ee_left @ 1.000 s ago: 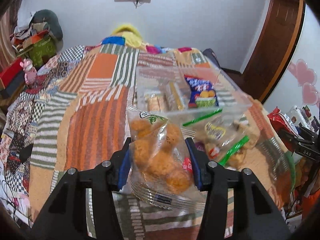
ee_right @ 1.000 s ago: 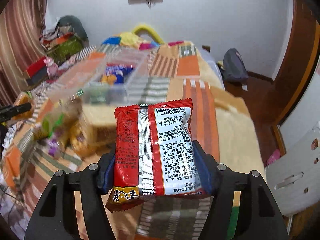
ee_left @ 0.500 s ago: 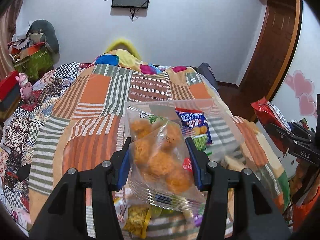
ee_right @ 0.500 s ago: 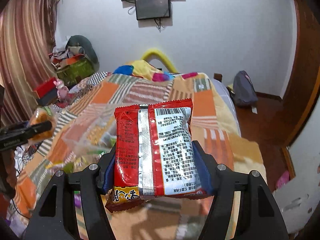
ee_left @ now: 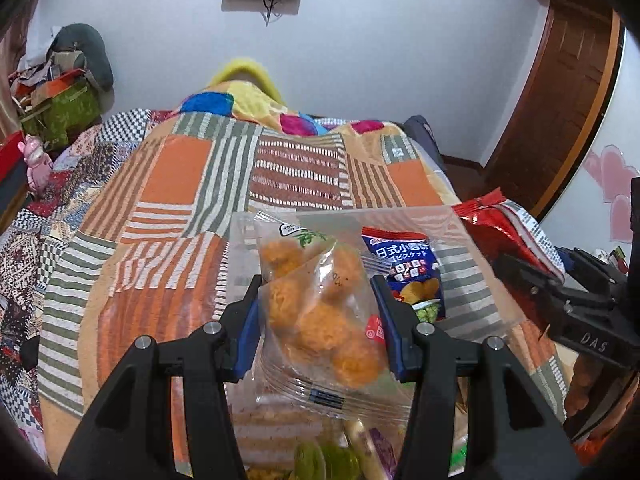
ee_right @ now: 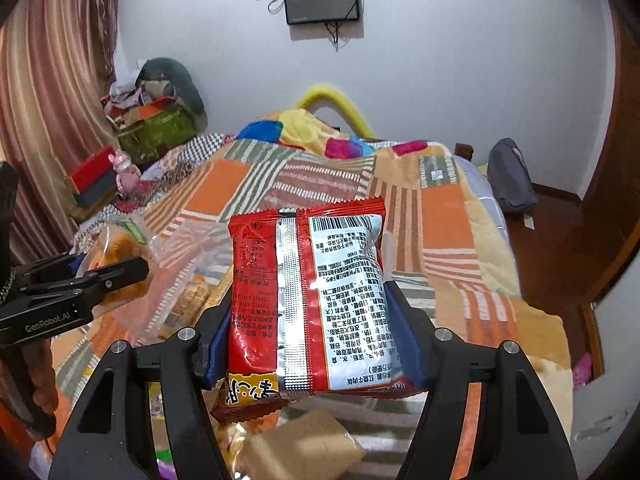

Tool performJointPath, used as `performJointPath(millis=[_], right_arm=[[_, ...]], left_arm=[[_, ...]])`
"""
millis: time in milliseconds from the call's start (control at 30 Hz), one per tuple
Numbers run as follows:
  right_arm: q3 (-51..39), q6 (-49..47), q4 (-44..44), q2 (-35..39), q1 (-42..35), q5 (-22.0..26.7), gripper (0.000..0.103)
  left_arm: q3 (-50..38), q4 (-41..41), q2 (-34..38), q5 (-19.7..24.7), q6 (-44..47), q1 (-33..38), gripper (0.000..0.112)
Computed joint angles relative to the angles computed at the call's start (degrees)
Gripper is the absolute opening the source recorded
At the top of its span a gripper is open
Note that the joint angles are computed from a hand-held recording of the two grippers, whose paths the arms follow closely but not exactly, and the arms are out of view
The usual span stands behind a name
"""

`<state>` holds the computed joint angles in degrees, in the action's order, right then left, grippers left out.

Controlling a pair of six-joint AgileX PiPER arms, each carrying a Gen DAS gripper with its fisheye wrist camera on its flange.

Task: Organize snacks
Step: 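Place the puffs bag and red-white packet into the clear box, opening both tools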

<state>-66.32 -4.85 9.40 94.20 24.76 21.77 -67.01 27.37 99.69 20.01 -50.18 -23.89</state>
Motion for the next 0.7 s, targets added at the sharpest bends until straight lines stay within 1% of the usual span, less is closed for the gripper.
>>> performJointPath(millis=[233, 333, 433, 500, 600, 700], right_arm=[[-2.41, 1.90, -2.13, 3.97, 0.88, 1.51, 0.064], [-1.66, 2.05, -2.50, 3.76, 1.22, 1.09, 0.064], [-1.29, 3.98, -4.97, 3.70, 1.71, 0.39, 0.065], [-1.60, 3.47, -4.85, 3.68, 1.81, 0.95, 0.065], [-1.56, 3.04, -4.30, 3.21, 1.53, 1.24, 0.068], [-0.49, 1.55, -2.51, 1.75, 0.95, 1.07, 0.071]], left_arm=[[-4.09, -1.36, 5.93, 0.60, 3.17, -0.45, 0.051], [-5.00, 3.49, 7.58, 1.95, -1.33, -1.45, 0.052], [-4.48, 8.32, 7.75, 2.32, -6.72, -1.89, 0.052], [-3.51, 4.46, 7.06, 0.90, -3.85, -1.02, 0.054], [-2.77, 0.42, 5.90, 0.61, -1.02, -0.16, 0.055], [-1.02, 0.41, 3.52, 0.73, -1.11, -0.36, 0.056]])
